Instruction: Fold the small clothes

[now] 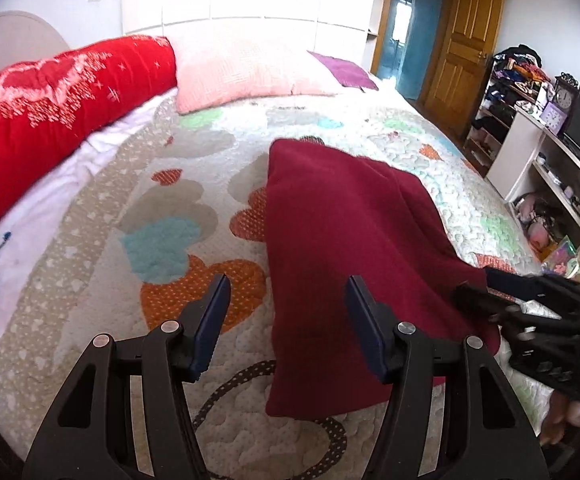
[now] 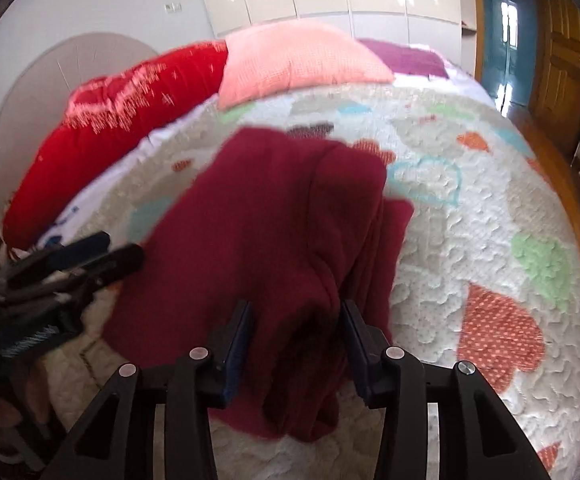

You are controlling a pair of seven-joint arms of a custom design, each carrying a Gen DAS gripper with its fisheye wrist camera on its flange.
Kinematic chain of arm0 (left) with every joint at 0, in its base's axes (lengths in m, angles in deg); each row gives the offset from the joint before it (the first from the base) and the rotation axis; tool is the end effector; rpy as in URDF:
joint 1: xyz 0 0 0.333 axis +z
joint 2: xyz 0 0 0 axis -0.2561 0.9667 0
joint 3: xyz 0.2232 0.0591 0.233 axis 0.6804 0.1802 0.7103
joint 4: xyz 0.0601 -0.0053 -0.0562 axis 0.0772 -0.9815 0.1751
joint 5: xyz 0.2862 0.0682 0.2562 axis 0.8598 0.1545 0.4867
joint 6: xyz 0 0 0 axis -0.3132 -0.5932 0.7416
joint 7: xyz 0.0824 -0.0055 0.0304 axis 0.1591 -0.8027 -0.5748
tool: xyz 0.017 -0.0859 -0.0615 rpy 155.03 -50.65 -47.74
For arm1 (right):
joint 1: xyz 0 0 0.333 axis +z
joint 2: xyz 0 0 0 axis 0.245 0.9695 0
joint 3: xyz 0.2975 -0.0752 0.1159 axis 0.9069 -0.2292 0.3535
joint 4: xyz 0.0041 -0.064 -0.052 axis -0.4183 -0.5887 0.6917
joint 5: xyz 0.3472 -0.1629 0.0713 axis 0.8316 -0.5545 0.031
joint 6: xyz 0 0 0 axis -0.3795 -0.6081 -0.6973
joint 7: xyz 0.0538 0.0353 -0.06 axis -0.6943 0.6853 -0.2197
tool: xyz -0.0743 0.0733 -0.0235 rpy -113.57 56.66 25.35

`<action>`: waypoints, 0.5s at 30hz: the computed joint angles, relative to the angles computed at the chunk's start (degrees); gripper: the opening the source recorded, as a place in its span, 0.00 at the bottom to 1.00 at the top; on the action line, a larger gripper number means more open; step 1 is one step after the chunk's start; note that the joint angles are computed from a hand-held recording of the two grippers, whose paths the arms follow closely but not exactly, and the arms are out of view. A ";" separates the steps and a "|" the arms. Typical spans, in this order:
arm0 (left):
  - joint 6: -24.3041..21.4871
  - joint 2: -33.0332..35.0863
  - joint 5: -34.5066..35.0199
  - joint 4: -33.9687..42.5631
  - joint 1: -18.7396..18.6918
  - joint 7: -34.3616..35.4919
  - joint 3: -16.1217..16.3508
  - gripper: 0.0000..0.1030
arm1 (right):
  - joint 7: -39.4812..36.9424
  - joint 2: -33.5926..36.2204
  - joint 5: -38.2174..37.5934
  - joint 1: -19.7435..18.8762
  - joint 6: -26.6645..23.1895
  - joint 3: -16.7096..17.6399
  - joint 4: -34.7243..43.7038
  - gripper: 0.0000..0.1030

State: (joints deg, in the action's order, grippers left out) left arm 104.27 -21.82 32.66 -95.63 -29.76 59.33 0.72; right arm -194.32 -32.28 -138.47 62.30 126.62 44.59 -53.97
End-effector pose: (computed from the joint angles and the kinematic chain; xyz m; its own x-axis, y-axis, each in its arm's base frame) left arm 0.6024 -0.2866 0.3775 -0.4795 -0.8740 0.0790 -0.6529 0.2952 -0.6976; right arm 0.5301 0.5482 0.3777 -0.1091 -0.9842 -0.1396 -0.6902 0.1761 -0.7018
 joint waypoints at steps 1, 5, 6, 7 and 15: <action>0.35 -0.40 -0.15 -0.48 0.03 -0.14 -0.06 0.58 | 1.66 -0.90 -1.41 1.30 -1.16 -0.89 -0.58 0.43; 3.18 -2.00 -1.86 -2.65 2.15 0.55 -2.82 0.58 | 5.47 -2.67 -5.75 3.99 -6.47 -1.10 -0.81 0.50; 4.13 -2.38 -1.87 -3.18 1.76 0.40 -2.48 0.58 | 6.15 -2.76 -6.51 4.21 -7.23 -0.82 -0.61 0.50; 4.69 -2.77 -1.70 -3.58 0.91 0.06 -1.63 0.58 | 6.39 -2.57 -6.91 4.26 -7.97 -0.44 -0.07 0.50; 5.85 -3.73 -1.49 -4.63 0.50 -0.67 -1.45 0.58 | 7.33 -2.44 -8.33 4.17 -9.47 0.84 0.72 0.50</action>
